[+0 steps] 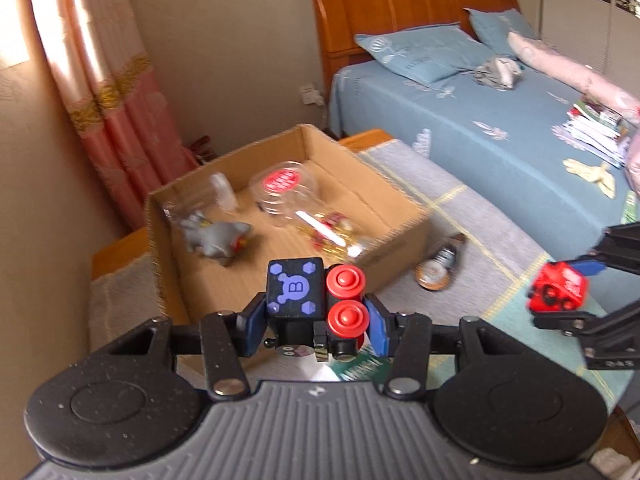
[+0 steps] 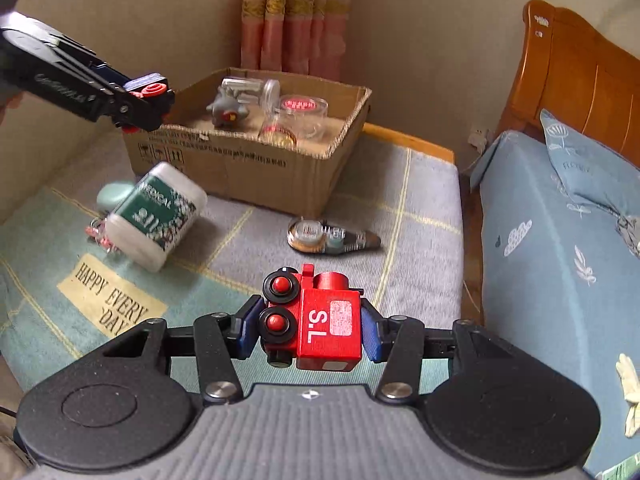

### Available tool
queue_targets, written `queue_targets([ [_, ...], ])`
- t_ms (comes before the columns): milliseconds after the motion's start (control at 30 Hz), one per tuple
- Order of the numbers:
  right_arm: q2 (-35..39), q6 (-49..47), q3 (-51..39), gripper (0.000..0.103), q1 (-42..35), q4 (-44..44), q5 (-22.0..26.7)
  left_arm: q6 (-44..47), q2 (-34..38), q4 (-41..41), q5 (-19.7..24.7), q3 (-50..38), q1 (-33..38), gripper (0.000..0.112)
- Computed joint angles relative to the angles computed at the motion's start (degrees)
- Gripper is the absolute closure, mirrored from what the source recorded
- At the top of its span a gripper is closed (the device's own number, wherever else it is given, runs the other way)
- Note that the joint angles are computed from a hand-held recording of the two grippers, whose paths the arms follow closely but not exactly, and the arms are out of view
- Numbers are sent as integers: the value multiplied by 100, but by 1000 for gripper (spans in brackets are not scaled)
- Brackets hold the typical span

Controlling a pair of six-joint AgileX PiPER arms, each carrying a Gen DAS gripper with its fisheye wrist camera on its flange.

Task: Organize rigid objects
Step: 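Lift the blue block with the left tool toward the box while the right tool carries the train, then open the left tool over the box while the right tool lowers the train in and opens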

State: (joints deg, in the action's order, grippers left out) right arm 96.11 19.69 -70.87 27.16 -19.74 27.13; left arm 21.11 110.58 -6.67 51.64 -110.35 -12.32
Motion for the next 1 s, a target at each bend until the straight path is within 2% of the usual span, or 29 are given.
queue_targets([
  [100,33,-117,-176,49,-10,0,8,-212,516,132,268,-827,119,63],
  [167,72,-186,-311,49,-7,0,18,-388,774,347,242,-1165,133,62],
  [200,93,-207,-367,49,-3,-7,19,-540,859,504,115,-1231,127,59],
  [233,109,-239,-415,49,-2,0,12,-671,933,617,16,-1282,136,43],
  [267,131,-259,-465,48,-4,8,9,-828,997,736,-58,-1319,144,33],
  [300,152,-269,-518,49,0,3,15,-1005,980,859,-232,-1204,155,22],
  [333,176,-292,-572,49,2,11,27,-1126,912,919,-437,-1010,173,22],
  [433,221,-473,-711,49,-16,170,45,-1085,670,611,-572,-566,305,21],
  [533,313,-693,-902,49,-49,335,97,-956,126,278,-1008,368,408,20],
  [667,519,-1188,-1328,49,-132,827,232,-992,-540,244,-1445,1405,428,18],
  [800,834,-1571,-1930,49,-196,1136,436,-1197,-1081,281,-1865,2227,428,14],
  [1000,1664,-2225,-3403,48,-370,1760,1014,-1688,-1477,472,-2226,2883,429,12],
])
